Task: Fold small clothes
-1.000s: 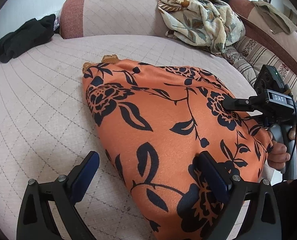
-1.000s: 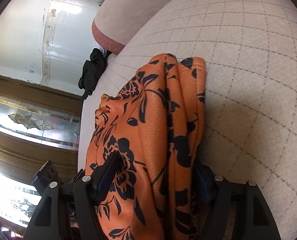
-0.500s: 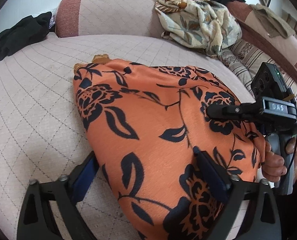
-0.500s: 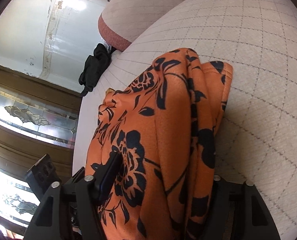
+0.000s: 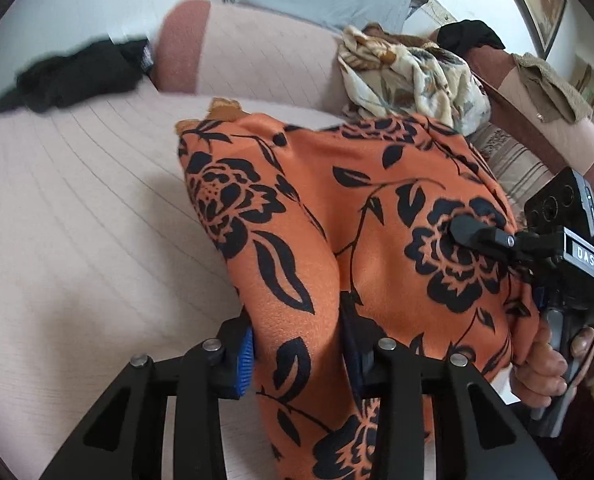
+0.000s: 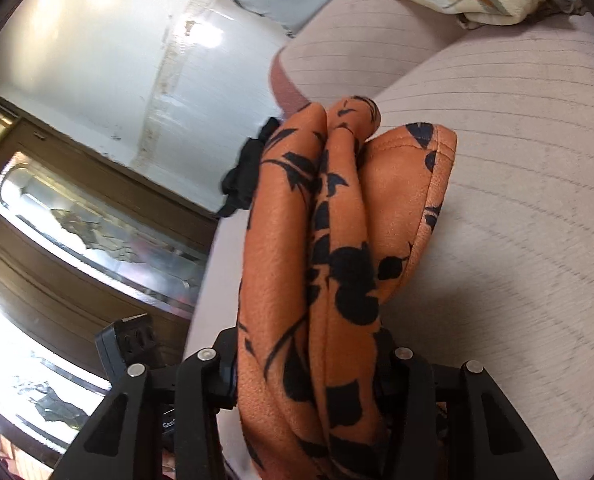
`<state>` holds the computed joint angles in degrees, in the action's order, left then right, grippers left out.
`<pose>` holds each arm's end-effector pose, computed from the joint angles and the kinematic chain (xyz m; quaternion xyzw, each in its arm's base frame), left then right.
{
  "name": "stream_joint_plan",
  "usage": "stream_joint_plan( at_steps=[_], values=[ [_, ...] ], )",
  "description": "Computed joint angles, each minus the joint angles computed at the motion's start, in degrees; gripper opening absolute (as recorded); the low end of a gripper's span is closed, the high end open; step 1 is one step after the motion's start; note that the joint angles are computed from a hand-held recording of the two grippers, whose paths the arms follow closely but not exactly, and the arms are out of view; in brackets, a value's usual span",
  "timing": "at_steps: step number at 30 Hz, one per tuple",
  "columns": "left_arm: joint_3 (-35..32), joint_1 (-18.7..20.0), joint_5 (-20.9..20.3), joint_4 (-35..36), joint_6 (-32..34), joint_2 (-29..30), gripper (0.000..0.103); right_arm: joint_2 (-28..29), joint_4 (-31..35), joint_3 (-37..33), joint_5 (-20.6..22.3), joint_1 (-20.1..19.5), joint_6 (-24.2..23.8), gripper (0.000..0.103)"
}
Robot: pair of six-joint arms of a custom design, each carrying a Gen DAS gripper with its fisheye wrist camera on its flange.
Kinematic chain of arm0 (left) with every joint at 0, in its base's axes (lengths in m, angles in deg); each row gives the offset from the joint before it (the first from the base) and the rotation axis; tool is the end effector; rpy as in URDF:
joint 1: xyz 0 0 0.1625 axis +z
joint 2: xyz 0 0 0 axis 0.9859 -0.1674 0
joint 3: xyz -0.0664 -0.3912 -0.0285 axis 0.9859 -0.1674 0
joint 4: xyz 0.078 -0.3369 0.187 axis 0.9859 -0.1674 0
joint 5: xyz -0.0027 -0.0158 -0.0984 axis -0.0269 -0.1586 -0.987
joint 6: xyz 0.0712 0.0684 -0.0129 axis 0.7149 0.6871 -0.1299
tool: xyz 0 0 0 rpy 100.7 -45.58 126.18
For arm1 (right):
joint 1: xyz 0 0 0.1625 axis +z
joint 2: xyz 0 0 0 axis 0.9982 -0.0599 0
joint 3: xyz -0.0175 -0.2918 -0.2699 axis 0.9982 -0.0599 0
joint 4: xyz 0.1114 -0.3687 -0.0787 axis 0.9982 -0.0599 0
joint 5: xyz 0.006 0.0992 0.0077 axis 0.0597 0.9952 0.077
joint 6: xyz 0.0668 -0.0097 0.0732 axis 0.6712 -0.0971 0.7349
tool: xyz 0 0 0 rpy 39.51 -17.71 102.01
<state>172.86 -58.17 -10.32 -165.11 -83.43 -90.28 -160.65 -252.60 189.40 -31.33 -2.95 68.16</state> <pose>-0.2625 -0.2979 0.1807 0.2974 0.9281 -0.1805 0.1325 0.1259 -0.2471 0.2590 0.0053 0.9375 -0.3414 0.0678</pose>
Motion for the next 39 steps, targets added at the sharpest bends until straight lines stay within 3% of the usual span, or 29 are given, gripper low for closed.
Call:
stream_joint_plan(
  at_steps=[5, 10, 17, 21, 34, 36, 39],
  values=[
    [0.0, -1.51, 3.97, 7.3, -2.68, -6.74, 0.039, 8.1, -7.03, 0.33, 1.16, 4.85, 3.51, 0.048],
    [-0.62, -1.5, 6.34, 15.3, -5.02, -12.96, 0.039, 15.14, -12.8, 1.07, 3.29, 6.81, 6.26, 0.048],
    [-0.65, 0.02, 8.49, 23.3, -8.3, -16.1, 0.038, 31.04, -23.26, -0.2, 3.05, 8.48, 8.92, 0.048],
    [-0.3, 0.62, 9.12, 24.56, -8.46, -16.87, 0.038, 37.15, -26.5, -1.3, 1.51, 9.28, 9.85, 0.048],
    [0.36, 2.56, 10.47, 25.05, -7.9, -14.98, 0.038, 40.73, -28.53, -2.03, 0.47, 7.67, 11.18, 0.047],
    [0.56, 2.98, 10.49, 24.97, -7.87, -14.84, 0.038, 43.43, -29.5, -4.16, -1.68, 10.38, 13.51, 0.047],
    [0.56, 3.96, 10.18, 24.82, -8.13, -14.52, 0.04, 44.09, -28.81, -4.88, -3.33, 10.76, 14.68, 0.047]
  ],
)
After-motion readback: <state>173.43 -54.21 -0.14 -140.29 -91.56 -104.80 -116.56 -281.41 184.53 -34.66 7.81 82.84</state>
